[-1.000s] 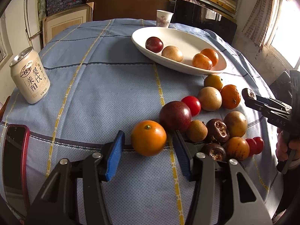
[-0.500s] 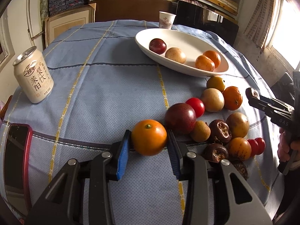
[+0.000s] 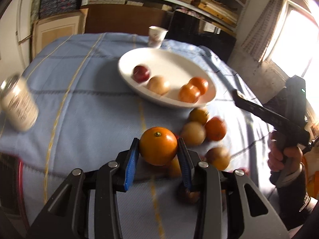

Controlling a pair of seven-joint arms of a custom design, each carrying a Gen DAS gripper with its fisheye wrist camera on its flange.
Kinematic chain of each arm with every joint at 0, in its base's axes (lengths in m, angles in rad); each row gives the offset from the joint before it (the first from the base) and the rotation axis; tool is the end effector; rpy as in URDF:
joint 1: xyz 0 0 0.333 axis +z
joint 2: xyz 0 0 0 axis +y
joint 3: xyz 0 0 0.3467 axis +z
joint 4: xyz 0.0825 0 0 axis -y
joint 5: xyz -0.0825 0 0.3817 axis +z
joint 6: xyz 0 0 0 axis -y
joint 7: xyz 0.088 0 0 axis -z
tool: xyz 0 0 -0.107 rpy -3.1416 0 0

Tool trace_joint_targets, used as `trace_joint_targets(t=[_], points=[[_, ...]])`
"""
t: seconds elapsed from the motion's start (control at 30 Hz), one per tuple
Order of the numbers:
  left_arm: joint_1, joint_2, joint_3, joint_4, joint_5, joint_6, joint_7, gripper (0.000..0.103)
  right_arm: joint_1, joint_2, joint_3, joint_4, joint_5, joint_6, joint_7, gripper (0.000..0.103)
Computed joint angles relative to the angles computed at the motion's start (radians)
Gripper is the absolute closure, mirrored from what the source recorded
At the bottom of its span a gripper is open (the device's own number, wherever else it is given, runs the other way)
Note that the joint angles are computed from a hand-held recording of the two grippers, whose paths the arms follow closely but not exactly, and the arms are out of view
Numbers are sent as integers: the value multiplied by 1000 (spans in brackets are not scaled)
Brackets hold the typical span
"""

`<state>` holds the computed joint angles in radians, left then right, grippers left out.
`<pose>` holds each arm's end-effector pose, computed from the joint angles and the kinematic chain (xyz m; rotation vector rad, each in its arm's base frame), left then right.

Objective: Organize fruits
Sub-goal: 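Carry the orange and purple fruit onto the white plate and release both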

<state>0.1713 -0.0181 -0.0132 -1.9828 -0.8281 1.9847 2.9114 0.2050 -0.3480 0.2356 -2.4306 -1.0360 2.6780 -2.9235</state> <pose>0.5585 0.0423 0.5243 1.0395 -2.7191 1.1591 0.4014 0.2276 0.5128 -1.1773 2.0134 -0.7243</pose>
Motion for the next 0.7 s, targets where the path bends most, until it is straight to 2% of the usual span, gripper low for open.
trace_joint_targets(t=[0.07, 0.17, 0.3, 0.5, 0.7], points=[[-16, 6, -16, 19, -1, 6, -14, 65, -36, 20, -9, 24, -50, 26, 55, 55], [-57, 21, -50, 49, -3, 73, -50, 65, -62, 71, -35, 64, -85, 48, 100, 56], [-110, 67, -88, 113, 19, 141, -125, 65, -70, 131, -73, 102, -105, 82, 131, 56], [-195, 165, -140, 192, 173, 280, -281, 65, -67, 200, -129, 136, -70, 161, 94, 56], [-227, 239, -164, 241, 279, 315, -363, 65, -69, 239, -155, 154, -37, 205, 43, 55]])
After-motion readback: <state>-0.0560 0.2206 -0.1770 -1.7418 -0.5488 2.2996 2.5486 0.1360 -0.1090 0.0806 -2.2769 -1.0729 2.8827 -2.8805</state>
